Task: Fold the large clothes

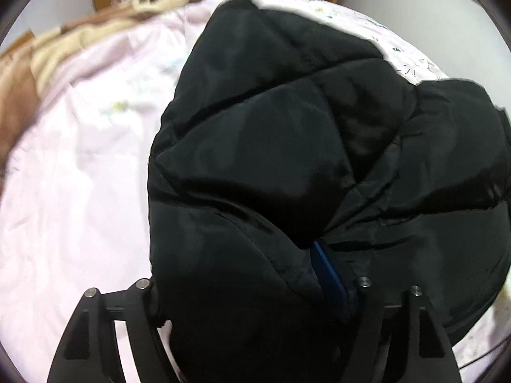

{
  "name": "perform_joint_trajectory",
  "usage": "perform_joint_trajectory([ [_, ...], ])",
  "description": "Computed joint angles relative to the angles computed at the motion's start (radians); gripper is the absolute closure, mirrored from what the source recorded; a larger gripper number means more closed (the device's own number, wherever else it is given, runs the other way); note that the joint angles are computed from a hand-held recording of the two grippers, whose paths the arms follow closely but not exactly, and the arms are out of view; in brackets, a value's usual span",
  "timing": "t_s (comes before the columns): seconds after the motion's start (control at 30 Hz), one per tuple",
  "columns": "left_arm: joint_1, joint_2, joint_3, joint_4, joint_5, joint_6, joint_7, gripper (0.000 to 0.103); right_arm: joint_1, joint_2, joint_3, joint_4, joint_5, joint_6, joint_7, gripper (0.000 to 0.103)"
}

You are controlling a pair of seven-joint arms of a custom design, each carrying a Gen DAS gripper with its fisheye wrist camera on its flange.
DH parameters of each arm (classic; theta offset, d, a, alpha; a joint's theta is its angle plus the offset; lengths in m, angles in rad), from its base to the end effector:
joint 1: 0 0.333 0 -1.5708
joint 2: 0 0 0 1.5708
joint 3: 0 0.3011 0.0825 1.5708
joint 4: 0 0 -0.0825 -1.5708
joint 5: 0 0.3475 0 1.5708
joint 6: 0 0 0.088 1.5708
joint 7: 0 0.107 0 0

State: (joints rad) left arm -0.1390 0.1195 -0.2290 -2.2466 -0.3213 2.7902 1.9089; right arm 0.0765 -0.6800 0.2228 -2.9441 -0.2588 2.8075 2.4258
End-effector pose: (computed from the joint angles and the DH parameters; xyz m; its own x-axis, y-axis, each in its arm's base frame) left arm 0.5120 -0.1799 0.3701 -0.4282 -0.8970 0.1098 -0.8328 0.3445 -0.4334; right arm 0.3096 0.1028 0.4066 -0.3009 -0.9460 -0.1205 -0.7807 0.3169 -0.5385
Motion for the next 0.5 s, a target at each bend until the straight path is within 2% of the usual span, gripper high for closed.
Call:
perform_joint_trajectory([
  [0.07, 0.013, 0.028, -0.004, 0.046, -0.024, -0.073, 0.042, 0.024, 0.038, 0.041, -0.075, 0.005, 0.031, 0.011, -0.064, 0.034],
  [0.13, 0.025, 0.066, -0.006, 0.097, -0.036, -0.156, 0.075, 0.021, 0.117, 0.081, -0.212, -0.014, 0.123, 0.075, -0.165, 0.028],
  [0.2, 0.048, 0.105, -0.012, 0.148, -0.086, -0.225, 0.109, 0.019, 0.182, 0.100, -0.304, -0.033, 0.201, 0.132, -0.243, 0.024],
  [0.27, 0.069, 0.150, -0.018, 0.202, -0.130, -0.298, 0.137, 0.015, 0.265, 0.112, -0.397, -0.057, 0.272, 0.189, -0.320, 0.024],
  [0.37, 0.080, 0.184, -0.019, 0.247, -0.151, -0.353, 0.144, 0.013, 0.383, 0.114, -0.547, -0.069, 0.357, 0.227, -0.440, 0.024],
  [0.4, 0.079, 0.182, -0.017, 0.245, -0.152, -0.350, 0.139, 0.014, 0.410, 0.112, -0.578, -0.069, 0.383, 0.232, -0.478, 0.024],
  [0.47, 0.081, 0.173, -0.019, 0.236, -0.159, -0.347, 0.148, 0.020, 0.397, 0.098, -0.564, -0.074, 0.391, 0.220, -0.499, 0.030],
  [0.5, 0.088, 0.166, -0.022, 0.231, -0.181, -0.350, 0.154, 0.026, 0.392, 0.084, -0.554, -0.082, 0.400, 0.221, -0.509, 0.035],
])
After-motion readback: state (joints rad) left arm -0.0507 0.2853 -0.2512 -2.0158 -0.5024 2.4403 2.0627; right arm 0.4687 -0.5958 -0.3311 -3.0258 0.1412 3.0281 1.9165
